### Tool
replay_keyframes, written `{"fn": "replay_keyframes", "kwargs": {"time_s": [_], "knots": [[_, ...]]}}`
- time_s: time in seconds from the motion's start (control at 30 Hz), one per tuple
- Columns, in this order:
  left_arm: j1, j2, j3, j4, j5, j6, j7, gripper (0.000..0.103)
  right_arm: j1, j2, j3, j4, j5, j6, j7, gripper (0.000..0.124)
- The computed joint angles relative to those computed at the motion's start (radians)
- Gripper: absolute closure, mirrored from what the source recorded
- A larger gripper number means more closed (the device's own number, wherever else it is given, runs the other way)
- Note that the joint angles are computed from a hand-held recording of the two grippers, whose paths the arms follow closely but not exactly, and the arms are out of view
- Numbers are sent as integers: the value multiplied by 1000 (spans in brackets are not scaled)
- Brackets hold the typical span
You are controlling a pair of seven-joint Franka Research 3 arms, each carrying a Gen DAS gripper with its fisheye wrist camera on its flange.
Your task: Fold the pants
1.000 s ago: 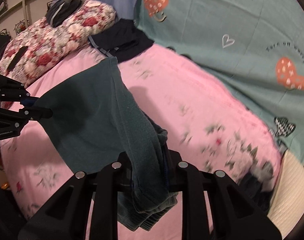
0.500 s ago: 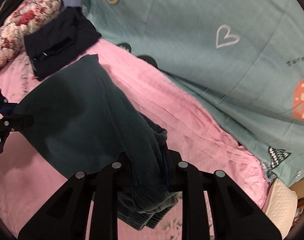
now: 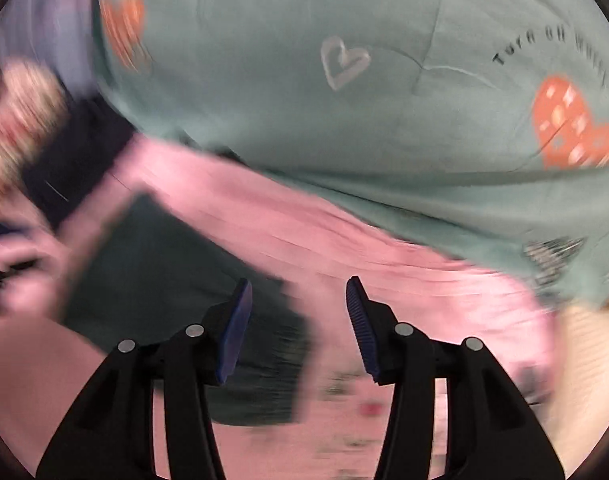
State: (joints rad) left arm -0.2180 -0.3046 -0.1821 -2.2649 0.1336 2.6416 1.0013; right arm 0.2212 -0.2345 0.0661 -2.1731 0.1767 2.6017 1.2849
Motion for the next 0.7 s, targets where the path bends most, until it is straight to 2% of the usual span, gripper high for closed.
{"fn": "replay_keyframes", "kwargs": {"time_s": [0.03,0.1,0.13,0.2,0.27,0.3,0.33,0.4,0.47,0.53,0.57,0.6,0.63,0.7], "knots": [[-43,38,34,25,-83,26,67,40,26,12,-26,25,105,-50,-55,76],[-50,102,24,61,-106,47,97,42,57,60,-57,70,236,-148,-110,90],[-57,143,19,80,-127,40,117,44,51,86,-54,81,250,-167,-110,94],[-63,195,12,103,-181,15,159,53,36,130,-42,90,242,-187,-76,96],[-48,220,-6,104,-156,-8,148,56,4,190,-36,102,203,-169,-7,107],[-43,216,-12,84,-143,21,149,56,-2,220,-52,123,266,-170,-11,118],[-38,212,-20,67,-108,47,148,56,-13,235,-57,134,352,-173,-21,124],[-31,217,-33,65,-38,51,133,56,-42,242,-72,134,517,-217,-44,124],[-30,216,-39,79,-2,16,127,56,-51,226,-66,132,511,-240,-20,123],[-28,203,-34,93,-29,3,116,55,-51,171,-59,108,488,-248,0,116],[-26,187,-35,90,-21,21,97,47,-47,128,-56,78,496,-221,-9,112],[-16,173,-38,84,16,47,59,34,-40,108,-51,65,491,-190,-16,107],[5,170,-50,92,92,63,-13,30,-34,65,-42,31,459,-161,-16,106],[10,208,-45,136,116,46,-35,28,-26,56,-31,19,384,-152,5,106]]}}
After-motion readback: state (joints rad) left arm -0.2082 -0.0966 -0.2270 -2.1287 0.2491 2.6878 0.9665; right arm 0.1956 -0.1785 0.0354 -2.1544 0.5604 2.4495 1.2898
